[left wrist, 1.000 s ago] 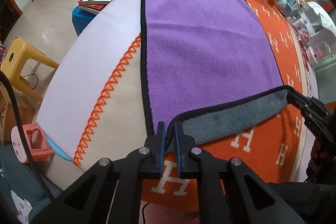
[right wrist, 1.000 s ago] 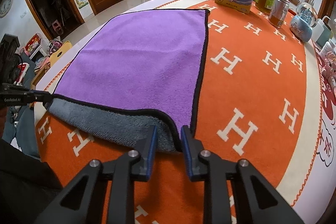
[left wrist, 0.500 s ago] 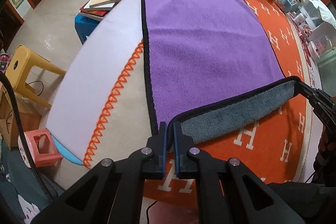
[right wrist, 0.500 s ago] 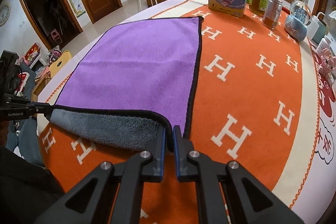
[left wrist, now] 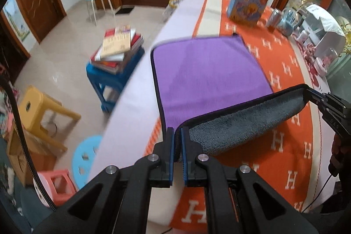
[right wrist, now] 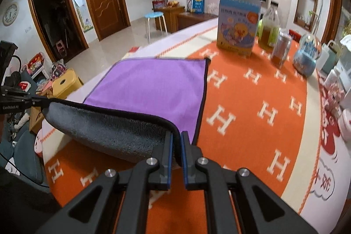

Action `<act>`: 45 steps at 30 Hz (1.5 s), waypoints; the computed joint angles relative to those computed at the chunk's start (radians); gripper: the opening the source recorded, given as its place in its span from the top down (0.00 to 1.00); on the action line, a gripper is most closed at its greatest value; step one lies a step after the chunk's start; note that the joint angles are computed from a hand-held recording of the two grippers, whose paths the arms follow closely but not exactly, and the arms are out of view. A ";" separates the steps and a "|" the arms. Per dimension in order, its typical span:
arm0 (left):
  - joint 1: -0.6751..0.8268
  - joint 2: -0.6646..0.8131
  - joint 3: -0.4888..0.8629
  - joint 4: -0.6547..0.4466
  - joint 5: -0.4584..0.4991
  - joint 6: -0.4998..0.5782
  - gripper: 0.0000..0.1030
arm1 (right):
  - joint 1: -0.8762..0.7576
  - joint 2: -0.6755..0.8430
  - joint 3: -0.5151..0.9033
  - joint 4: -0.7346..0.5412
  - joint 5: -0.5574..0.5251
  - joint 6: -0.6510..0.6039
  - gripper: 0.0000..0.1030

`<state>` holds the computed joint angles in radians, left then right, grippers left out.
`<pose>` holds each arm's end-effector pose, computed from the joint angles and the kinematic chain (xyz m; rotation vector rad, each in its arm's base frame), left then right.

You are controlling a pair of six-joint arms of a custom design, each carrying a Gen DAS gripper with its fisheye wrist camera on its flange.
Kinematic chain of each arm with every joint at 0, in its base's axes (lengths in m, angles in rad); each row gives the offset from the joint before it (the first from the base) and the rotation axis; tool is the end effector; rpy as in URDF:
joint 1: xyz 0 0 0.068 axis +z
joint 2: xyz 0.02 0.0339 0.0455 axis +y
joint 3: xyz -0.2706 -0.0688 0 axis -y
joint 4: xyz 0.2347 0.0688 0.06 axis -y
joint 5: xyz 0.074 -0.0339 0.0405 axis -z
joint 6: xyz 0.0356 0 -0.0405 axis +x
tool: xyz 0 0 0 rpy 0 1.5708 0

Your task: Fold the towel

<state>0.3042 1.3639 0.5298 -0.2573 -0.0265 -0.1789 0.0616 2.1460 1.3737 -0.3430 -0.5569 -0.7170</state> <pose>0.2068 0.0659 0.1476 -0.6456 2.5844 0.0760 0.4211 0.0448 0.1262 -1.1006 2.2470 0.4895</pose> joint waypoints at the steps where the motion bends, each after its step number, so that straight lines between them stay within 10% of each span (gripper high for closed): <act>1: 0.013 0.000 0.020 -0.007 -0.002 0.022 0.96 | 0.004 0.002 0.010 0.010 -0.004 0.012 0.94; 16: 0.096 0.290 0.276 0.220 -0.086 0.154 0.96 | 0.131 0.167 0.274 0.187 0.043 0.218 0.94; 33: 0.144 0.769 0.548 0.398 -0.075 0.030 0.94 | 0.259 0.526 0.656 0.275 0.273 0.337 0.92; 45: 0.161 0.792 0.577 0.386 -0.056 -0.022 0.69 | 0.270 0.574 0.738 0.235 0.329 0.382 0.60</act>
